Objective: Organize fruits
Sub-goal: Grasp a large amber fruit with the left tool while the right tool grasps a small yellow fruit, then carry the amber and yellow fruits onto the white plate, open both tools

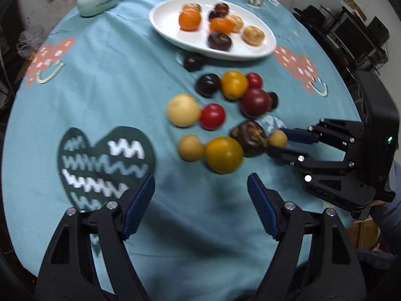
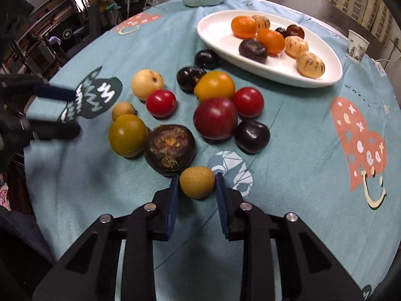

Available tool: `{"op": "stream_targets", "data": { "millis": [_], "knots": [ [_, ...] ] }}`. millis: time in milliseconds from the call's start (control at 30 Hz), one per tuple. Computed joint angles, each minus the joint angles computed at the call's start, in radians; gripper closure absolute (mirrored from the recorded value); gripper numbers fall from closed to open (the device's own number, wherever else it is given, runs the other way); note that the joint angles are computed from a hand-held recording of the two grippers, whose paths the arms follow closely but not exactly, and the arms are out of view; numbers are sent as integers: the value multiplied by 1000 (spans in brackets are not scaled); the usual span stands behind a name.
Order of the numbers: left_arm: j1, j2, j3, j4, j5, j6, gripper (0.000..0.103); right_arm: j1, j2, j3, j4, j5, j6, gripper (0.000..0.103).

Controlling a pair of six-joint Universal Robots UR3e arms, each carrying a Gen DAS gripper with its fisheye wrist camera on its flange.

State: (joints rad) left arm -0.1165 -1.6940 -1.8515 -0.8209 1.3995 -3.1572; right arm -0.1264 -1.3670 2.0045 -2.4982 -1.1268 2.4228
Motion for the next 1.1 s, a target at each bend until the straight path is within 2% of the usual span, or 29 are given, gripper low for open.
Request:
{"op": "stream_targets", "data": {
  "millis": [33, 67, 100, 167, 267, 367, 467, 500, 733, 900, 1100],
  "knots": [
    [-14, -24, 17, -2, -4, 2, 27, -9, -7, 4, 3, 6, 1, 74],
    [-24, -46, 30, -1, -10, 6, 34, -26, -17, 6, 23, 17, 2, 74],
    [-31, -68, 46, -7, -15, 8, 48, -39, -25, 6, 44, 28, -1, 74],
    [-43, -114, 83, -25, -23, 7, 58, -60, -41, 20, 51, 35, -2, 74],
    [-48, -154, 102, -3, -24, -13, 58, -82, -53, 32, 68, 41, -7, 74],
    [-25, -193, 130, 3, -65, -27, 56, -88, -57, 39, 78, 47, -7, 74],
    [-41, -233, 178, 0, -38, -19, 59, -86, -59, 42, 82, 49, -10, 74],
    [-50, -238, 189, -1, -25, -15, 63, -86, -59, 44, 82, 51, -9, 74],
    [-45, -184, 150, -2, -29, 13, 63, -85, -67, 42, 77, 65, 8, 74],
    [-75, -129, 162, 7, 63, 2, 63, -86, -115, 37, 86, 120, 37, 74],
    [-132, -124, 303, -10, 183, 1, 63, -109, -222, 6, 89, 205, 76, 74]
  ]
}}
